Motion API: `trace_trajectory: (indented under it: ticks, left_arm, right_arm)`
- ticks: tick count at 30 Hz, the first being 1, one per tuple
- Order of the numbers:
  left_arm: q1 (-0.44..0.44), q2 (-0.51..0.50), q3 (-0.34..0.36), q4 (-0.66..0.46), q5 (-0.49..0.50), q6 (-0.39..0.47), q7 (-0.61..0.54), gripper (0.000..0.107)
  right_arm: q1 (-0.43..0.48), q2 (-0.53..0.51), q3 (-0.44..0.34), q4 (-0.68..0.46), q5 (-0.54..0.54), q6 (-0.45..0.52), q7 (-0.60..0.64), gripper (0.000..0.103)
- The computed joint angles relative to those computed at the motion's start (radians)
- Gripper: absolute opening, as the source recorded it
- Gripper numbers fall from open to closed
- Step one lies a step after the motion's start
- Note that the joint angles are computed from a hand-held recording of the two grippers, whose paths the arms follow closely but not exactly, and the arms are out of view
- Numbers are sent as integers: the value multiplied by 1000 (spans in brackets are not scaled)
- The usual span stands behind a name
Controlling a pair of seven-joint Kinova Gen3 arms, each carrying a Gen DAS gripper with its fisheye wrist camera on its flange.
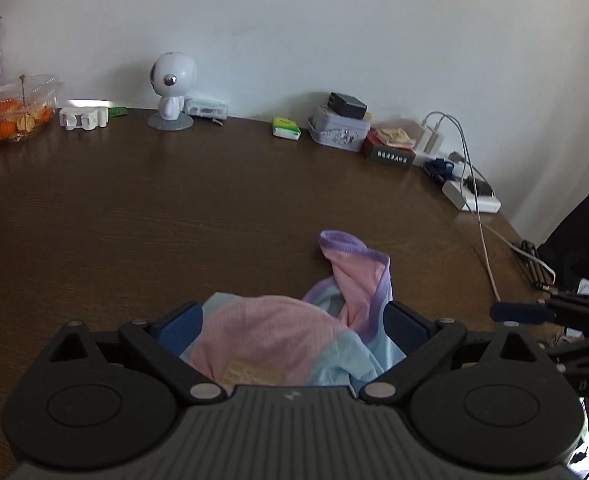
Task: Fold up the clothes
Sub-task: 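Lift the garment with both grippers and shake it open onto the table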
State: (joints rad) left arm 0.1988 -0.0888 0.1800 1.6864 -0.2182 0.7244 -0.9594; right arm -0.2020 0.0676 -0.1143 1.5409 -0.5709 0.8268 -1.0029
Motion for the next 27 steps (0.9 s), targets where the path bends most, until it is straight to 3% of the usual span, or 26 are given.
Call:
trace_trajectory:
  ticks: [3,5,6,8,9,11,12,13,15,17,19,22,25,27]
  left_arm:
    - [63,-25,-44,36,41,5,-86,82]
    - [41,-17,-1,27,23,42,-88,55]
    - [20,-9,34,20,-6,67,-64,46]
    - [-37,1,107,15,-40,98,-37,18]
    - [-65,-4,128,24,-37,89,-29,14]
    - [-158,-40,196,67,-51,23,36,6]
    - [-204,-68,224,91,-66,-18,77,5]
    - [-250,-108,248,116,-87,-59,117,4]
    - [-343,-197,287,163,-117,-124,199,4]
    - [-436,-281,317,188,-135,-160,280,4]
    - [-476,-355,297,216,-147,-207,361,3]
    - [-494,-446,258,246,-193,-272,476,3]
    - [-441,-459,239,208,-242,-213,476,4]
    - [-477,-472,293,186,-268,-131,467,18]
  right_arm:
    - [32,31,-71,9,3,-56,-35,57]
    - [75,75,-132,-22,-9,-60,-52,57]
    - [69,100,-143,-38,8,-70,-83,57]
    - [8,147,-111,-76,62,-76,-164,57]
    - [-37,169,-78,-92,91,-75,-205,55]
    - [-106,206,-38,-103,159,-108,-286,35]
    - [-142,208,-10,-84,185,-148,-327,4]
    - [-162,208,1,-63,213,-189,-367,1]
    - [-168,168,-2,-9,252,-270,-439,1]
    - [-218,96,62,52,255,-352,-452,1]
    - [-227,6,95,108,193,-433,-400,1]
    - [-179,-114,69,181,71,-555,-308,1]
    - [-263,-188,170,207,-46,-583,-187,1]
    - [-342,-215,262,207,-102,-520,-105,2]
